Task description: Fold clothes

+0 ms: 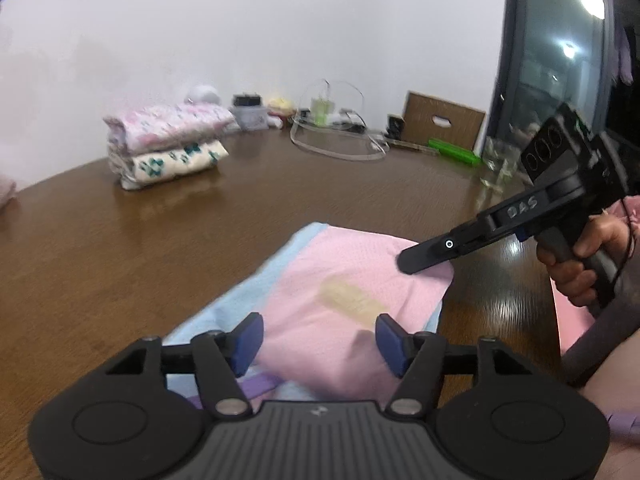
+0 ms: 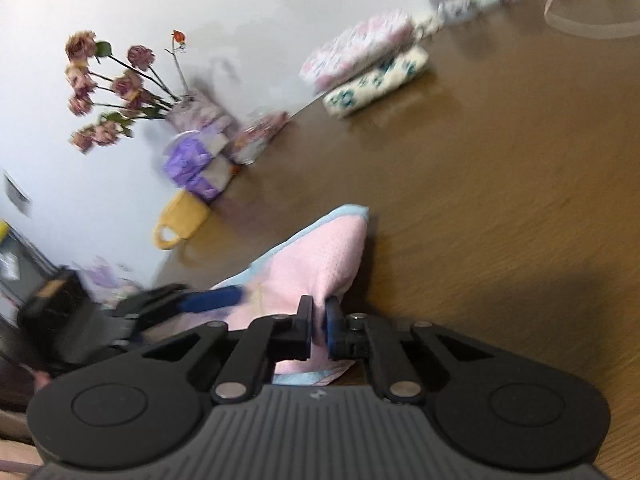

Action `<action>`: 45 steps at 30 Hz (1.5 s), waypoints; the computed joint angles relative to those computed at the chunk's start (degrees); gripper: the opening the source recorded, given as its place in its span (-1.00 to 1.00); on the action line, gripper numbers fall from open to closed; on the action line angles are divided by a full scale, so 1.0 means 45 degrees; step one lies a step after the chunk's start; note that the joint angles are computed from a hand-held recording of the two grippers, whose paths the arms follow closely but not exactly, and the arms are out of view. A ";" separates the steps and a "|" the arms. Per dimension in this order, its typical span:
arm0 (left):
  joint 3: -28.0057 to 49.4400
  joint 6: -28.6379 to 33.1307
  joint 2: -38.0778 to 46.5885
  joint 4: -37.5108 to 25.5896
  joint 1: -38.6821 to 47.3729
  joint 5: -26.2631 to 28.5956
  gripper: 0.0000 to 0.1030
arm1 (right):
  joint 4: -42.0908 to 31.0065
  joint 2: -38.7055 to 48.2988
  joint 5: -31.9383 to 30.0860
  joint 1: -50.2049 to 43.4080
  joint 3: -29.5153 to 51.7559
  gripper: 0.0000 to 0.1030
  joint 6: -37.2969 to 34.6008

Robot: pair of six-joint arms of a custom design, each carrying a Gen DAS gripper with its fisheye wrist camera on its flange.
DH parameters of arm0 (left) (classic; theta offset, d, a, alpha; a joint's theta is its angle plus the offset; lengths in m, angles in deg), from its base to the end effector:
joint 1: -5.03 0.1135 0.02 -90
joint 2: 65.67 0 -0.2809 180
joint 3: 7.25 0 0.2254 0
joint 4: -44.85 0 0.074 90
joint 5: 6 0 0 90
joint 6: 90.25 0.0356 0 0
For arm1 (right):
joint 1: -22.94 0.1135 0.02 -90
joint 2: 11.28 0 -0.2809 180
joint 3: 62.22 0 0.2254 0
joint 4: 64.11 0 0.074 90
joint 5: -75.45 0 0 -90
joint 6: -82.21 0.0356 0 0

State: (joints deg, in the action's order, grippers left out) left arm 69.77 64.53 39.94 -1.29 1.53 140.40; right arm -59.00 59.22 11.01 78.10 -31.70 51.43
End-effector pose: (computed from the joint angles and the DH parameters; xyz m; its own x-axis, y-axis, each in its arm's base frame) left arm 0.3158 -0.0490 0.1858 -0.1816 0.5127 -0.8391 0.9788 0.1764 -0.1041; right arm 0.1189 0.1439 0.1728 -0.6295 0.4523 -0.6318 0.0052 0.8156 0.5786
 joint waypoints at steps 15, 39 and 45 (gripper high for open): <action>-0.0372 -0.2008 -0.0229 0.1474 0.0653 0.0108 0.24 | -1.2636 0.1350 0.6426 0.3283 0.7451 -0.89 -0.7398; -0.0400 -0.3470 -0.0469 0.2090 0.1040 0.0670 0.25 | -0.7083 0.3080 -0.2005 0.2552 0.7165 -0.55 -0.8136; -0.1101 -0.1764 -0.1270 0.1036 0.0673 0.0865 0.19 | -0.6889 0.0527 0.0269 0.2617 0.5619 -0.48 -0.6768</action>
